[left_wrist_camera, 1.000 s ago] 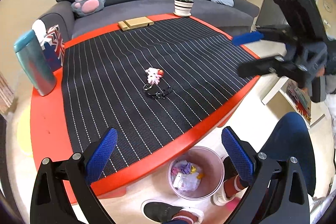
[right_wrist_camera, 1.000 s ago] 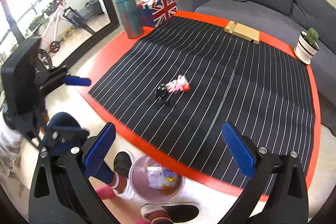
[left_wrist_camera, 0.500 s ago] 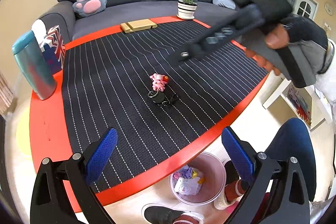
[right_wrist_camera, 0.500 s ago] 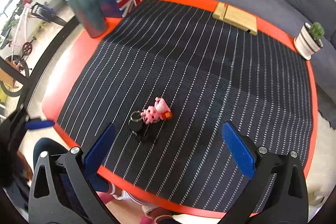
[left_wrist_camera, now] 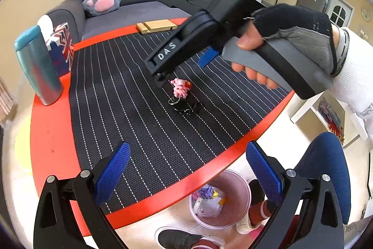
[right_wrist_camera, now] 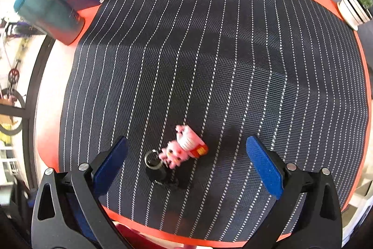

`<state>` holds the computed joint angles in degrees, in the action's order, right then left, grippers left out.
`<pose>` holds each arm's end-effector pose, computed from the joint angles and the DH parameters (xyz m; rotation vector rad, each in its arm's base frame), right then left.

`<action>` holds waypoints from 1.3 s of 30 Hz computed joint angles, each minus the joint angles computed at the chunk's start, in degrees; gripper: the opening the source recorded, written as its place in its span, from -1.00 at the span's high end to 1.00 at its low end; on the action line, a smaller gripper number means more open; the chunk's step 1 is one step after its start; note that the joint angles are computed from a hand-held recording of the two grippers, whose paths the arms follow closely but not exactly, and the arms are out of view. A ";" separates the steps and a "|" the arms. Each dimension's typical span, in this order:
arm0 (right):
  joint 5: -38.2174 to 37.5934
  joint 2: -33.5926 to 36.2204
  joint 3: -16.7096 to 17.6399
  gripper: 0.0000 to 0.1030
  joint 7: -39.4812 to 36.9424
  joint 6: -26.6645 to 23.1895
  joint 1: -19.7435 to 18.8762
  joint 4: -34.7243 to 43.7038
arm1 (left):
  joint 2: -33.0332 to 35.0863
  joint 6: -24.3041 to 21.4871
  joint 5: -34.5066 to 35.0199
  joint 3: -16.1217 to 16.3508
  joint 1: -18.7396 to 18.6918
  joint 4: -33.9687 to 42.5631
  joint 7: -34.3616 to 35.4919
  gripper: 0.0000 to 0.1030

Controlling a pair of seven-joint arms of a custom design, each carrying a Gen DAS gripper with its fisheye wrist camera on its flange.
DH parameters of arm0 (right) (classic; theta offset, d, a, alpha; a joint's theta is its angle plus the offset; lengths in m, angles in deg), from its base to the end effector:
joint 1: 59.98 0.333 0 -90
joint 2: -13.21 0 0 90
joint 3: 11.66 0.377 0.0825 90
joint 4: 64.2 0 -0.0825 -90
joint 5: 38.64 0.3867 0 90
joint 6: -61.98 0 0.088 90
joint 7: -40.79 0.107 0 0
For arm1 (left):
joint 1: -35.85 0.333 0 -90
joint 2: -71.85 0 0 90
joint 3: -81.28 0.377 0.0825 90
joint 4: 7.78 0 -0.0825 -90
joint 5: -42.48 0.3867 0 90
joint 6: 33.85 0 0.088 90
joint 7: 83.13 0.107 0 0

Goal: Collect trash
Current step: 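Move the right gripper to the pink pig toy and close on it, then grasp the black round keyring item with the left gripper while the right lifts the pink pig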

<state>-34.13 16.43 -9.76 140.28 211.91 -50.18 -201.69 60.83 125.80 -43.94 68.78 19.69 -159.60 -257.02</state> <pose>0.5059 0.1029 0.3662 -2.0801 2.1361 -0.0782 0.3746 -0.1532 0.3717 -1.0568 2.6236 -1.0345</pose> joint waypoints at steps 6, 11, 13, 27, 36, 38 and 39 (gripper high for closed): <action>-3.26 2.46 -0.04 -0.19 3.65 -1.85 0.20 1.88 | 0.05 -0.98 -1.06 0.44 0.47 -0.37 1.25 -0.86; -4.21 2.81 0.32 0.02 4.27 -2.70 0.23 1.89 | 0.30 -1.33 -1.67 0.26 0.80 -0.43 1.74 -0.86; -4.33 2.58 0.48 0.09 4.32 -2.45 0.34 1.32 | 0.41 -1.34 -1.88 0.10 0.76 -0.36 1.81 -0.86; -2.83 -1.74 0.18 0.25 1.18 1.09 0.27 -2.39 | 1.07 0.46 -2.17 -0.93 -0.22 0.57 1.79 -0.86; 1.17 -7.23 -1.61 0.25 -3.08 -0.24 0.34 -2.73 | 3.07 3.88 -1.00 -1.94 -1.62 2.62 0.06 -0.86; 1.72 -8.12 -1.94 0.25 -3.76 0.26 0.45 -3.53 | 3.96 5.22 -0.42 -2.23 -2.02 3.34 -0.79 -0.86; 1.90 -8.99 -2.23 0.25 -4.18 0.07 0.40 -3.81 | 4.59 5.92 0.33 -2.39 -2.22 3.79 -1.75 -0.86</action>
<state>-32.23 7.43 -11.98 136.10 211.98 -49.78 -205.51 65.42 131.72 -43.61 66.39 17.47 -155.80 -258.78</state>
